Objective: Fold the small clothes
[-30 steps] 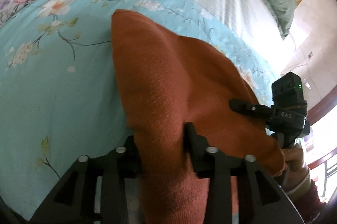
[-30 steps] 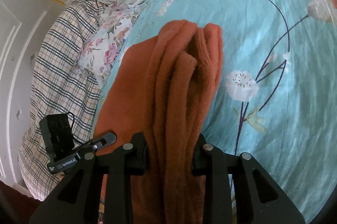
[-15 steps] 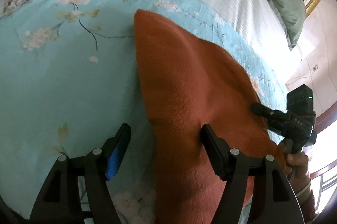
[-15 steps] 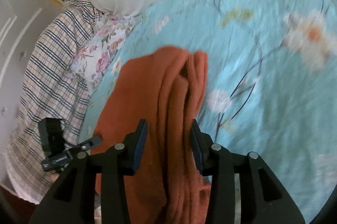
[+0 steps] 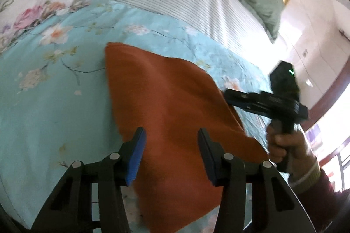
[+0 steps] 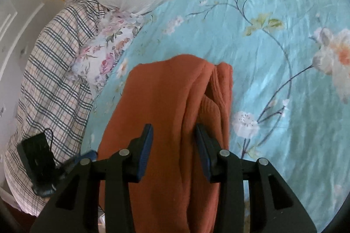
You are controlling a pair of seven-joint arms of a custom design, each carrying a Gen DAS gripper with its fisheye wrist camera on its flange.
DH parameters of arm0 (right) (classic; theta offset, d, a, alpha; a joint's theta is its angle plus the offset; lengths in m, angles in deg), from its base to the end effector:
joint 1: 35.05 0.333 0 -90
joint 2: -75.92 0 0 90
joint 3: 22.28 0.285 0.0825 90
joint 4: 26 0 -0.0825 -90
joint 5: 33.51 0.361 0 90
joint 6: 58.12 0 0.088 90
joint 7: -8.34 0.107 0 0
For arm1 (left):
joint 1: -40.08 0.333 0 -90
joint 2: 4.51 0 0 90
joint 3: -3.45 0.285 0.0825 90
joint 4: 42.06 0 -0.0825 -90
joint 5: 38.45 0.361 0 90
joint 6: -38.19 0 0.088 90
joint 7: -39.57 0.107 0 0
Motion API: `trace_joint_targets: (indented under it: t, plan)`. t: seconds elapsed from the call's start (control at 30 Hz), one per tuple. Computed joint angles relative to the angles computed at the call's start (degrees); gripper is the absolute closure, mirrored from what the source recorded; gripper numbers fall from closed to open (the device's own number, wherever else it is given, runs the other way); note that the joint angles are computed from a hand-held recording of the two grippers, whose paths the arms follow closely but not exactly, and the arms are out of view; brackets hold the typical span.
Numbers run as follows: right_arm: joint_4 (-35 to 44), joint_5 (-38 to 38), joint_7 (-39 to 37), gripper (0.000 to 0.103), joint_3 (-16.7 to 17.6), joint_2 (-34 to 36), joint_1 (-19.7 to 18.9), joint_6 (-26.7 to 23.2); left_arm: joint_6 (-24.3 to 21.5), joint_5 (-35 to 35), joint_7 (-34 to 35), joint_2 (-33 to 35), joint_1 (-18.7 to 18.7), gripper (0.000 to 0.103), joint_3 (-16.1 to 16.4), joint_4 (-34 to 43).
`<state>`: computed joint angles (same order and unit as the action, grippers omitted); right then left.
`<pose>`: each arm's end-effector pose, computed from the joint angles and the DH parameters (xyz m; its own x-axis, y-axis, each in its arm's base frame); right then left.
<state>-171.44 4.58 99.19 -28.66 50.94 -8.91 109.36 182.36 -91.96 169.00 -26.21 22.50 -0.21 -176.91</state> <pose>0.4279 0.1095 0.4912 -0.0409 -0.8171 -0.5750 -0.7593 0.3995 -0.5137 0.4351 -0.1639 0.5124 -0.5197 -0.7468 0.4150 -0.7524 0.1699 -0.6364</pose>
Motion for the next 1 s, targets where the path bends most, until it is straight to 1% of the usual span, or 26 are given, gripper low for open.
trace_joint_targets:
  t: [0.03, 0.07, 0.1, 0.13, 0.2, 0.27, 0.3, 0.33, 0.37, 0.4, 0.43, 0.47, 0.57, 0.63, 0.67, 0.73, 0.9, 0.97, 1.0]
  plan:
    - [0.67, 1.03, -1.0, 0.062, -1.01, 0.8, 0.91, 0.15, -0.46, 0.06, 0.02, 0.32, -0.16, 0.054, -0.05, 0.2]
    - [1.45, 1.59, -1.47, 0.072, -1.4, 1.71, 1.08, 0.23, -0.85, 0.26, -0.08, 0.74, -0.15, 0.054, -0.11, 0.37]
    - [2.01, 1.47, -1.22, 0.083, -1.05, 2.37, 0.5, 0.12, -1.04, 0.4, -0.31, 1.34, -0.15, 0.054, -0.31, 0.62]
    - [2.36, 1.37, -0.85, 0.091, -0.66, 2.69, -0.14, 0.12, -1.28, 0.41, -0.47, 1.62, -0.12, 0.054, -0.44, 0.72]
    - [1.89, 5.26, -4.18, 0.091, -2.11, 1.65, 2.42, 3.67, -1.72, 0.29, -0.65, 2.66, -0.04, 0.054, -0.64, 1.53]
    - [0.21, 9.01, -8.06, 0.092, -4.16, -1.04, 6.33, 9.19, -2.47, 0.46, -1.04, 3.42, 0.2, 0.054, -0.91, 2.58]
    - [-0.8, 9.72, -8.95, 0.092, -5.35, -2.42, 8.16, 11.44, -2.86, 0.4, -1.03, 3.83, 0.28, 0.054, -1.0, 3.29]
    - [-2.21, 9.81, -9.21, 0.092, -5.94, -3.98, 9.18, 13.72, -2.95, 0.1, -0.74, 3.75, 0.28, 0.054, -1.12, 3.6]
    - [-3.0, 8.74, -8.06, 0.092, -5.3, -4.44, 8.2, 14.17, -2.82, -0.28, -0.29, 3.51, 0.24, 0.054, -1.24, 3.7]
    - [-3.68, 7.24, -6.17, 0.092, -3.31, -4.57, 5.21, 13.08, -2.64, -0.84, 0.35, 3.17, 0.09, 0.054, -1.29, 3.69]
    - [-4.49, 4.81, -2.86, 0.092, -0.85, -4.26, 1.15, 11.05, -2.64, -1.44, 1.17, 2.95, -0.13, 0.054, -1.25, 3.74]
    - [-4.68, 3.69, -0.91, 0.092, 0.39, -3.67, -0.91, 9.8, -2.53, -1.53, 1.41, 2.9, -0.19, 0.054, -1.4, 3.75]
    - [-5.94, 1.66, 1.95, 0.092, -0.74, -2.02, -1.1, 9.26, -2.42, -0.53, 1.57, 3.96, -0.29, 0.055, -2.05, 3.85]
    - [-7.17, 2.06, 2.03, 0.092, -3.42, -2.44, 1.79, 11.05, -2.0, -0.16, 1.1, 5.44, -0.27, 0.055, -2.63, 3.89]
    - [-7.85, 1.26, 2.7, 0.092, -3.37, -2.97, 1.69, 11.44, -1.91, 0.13, 0.72, 6.01, -0.16, 0.056, -2.83, 3.92]
    - [-8.51, -1.46, 5.08, 0.092, -1.49, -3.55, -0.62, 10.74, -0.93, -0.34, 0.36, 6.7, -0.21, 0.056, -3.31, 3.52]
    - [-8.4, -5.39, 8.51, 0.092, -2.31, -3.29, -0.59, 9.82, 2.67, 1.07, 0.86, 6.57, -0.94, 0.056, -4.6, 2.15]
    - [-7.76, -7.5, 10.93, 0.09, -0.76, -3.08, -2.49, 8.31, 3.89, 1.13, 1.26, 7.25, -1.41, 0.057, -4.68, 2.13]
    - [-7.58, -8.89, 12.43, 0.088, 0.49, -3.51, -4.17, 7.0, 4.58, 1.28, 1.3, 7.29, -1.57, 0.057, -4.81, 1.86]
